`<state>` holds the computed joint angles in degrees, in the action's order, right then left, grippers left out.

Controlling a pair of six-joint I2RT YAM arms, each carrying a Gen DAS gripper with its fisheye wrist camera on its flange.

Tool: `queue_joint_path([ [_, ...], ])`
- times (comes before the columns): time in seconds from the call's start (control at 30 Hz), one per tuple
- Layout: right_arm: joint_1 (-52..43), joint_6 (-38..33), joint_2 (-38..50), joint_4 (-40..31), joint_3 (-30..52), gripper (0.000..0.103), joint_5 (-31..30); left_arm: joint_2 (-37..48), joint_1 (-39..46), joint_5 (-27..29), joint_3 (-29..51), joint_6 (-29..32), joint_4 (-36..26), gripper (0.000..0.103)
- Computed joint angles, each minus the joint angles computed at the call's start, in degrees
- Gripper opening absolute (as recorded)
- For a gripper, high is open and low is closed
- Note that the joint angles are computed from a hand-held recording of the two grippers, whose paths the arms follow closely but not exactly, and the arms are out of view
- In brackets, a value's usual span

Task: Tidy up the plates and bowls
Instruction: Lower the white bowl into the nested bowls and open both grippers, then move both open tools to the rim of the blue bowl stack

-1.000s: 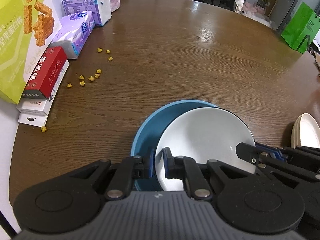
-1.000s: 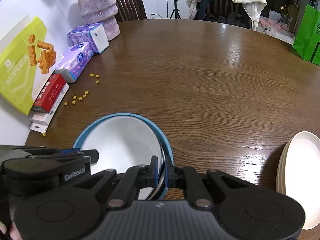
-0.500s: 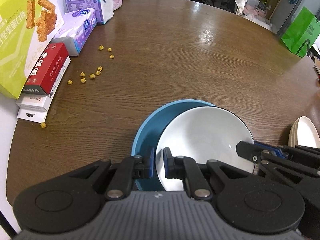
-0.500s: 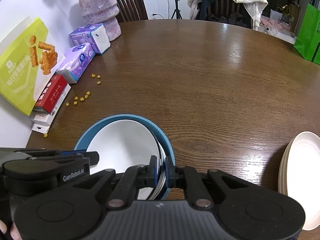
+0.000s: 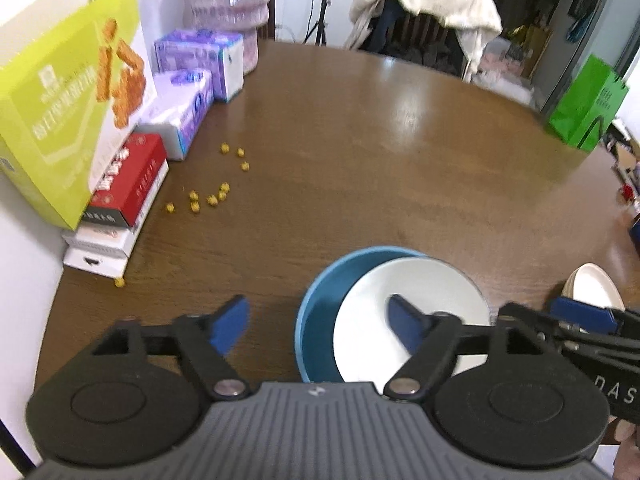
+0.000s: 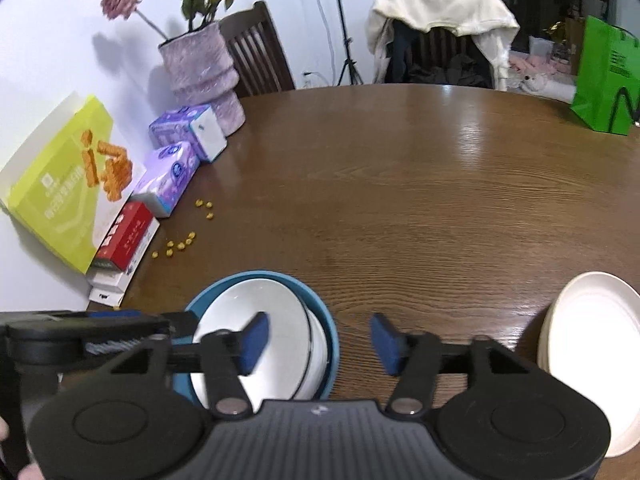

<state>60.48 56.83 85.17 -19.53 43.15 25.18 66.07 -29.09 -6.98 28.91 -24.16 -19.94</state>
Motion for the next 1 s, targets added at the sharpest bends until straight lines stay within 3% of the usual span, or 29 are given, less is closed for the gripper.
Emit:
queue_joint_path([
  [0.1, 2.44, 3.15, -2.59, -1.27, -1.76, 0.078, 2.91, -5.68, -1.0, -2.03, -2.07, 0.3, -0.34, 0.103],
  [0.23, 7.24, 6.69, -6.41, -3.45, -3.88, 0.087, 8.53, -14.08, -4.1, -5.5, -5.22, -0.49, -0.76, 0.103],
  [0.47, 16.25, 11.81, -11.46, -9.41, -6.21, 0.102, 18.36, -23.96, -14.06, -14.76, -8.08, -7.5, -5.37, 0.103],
  [0.73, 24.44, 19.64, -17.42, -18.42, -8.04, 0.103, 22.64, -24.68, -35.09, -30.43, -5.92, -26.83, -17.26, 0.103],
  [1.0, 34.04, 33.24, -22.23, -31.33, -7.78, 0.103, 24.07, -14.7, -56.52, -41.08, 1.63, -55.27, -34.69, 0.103],
])
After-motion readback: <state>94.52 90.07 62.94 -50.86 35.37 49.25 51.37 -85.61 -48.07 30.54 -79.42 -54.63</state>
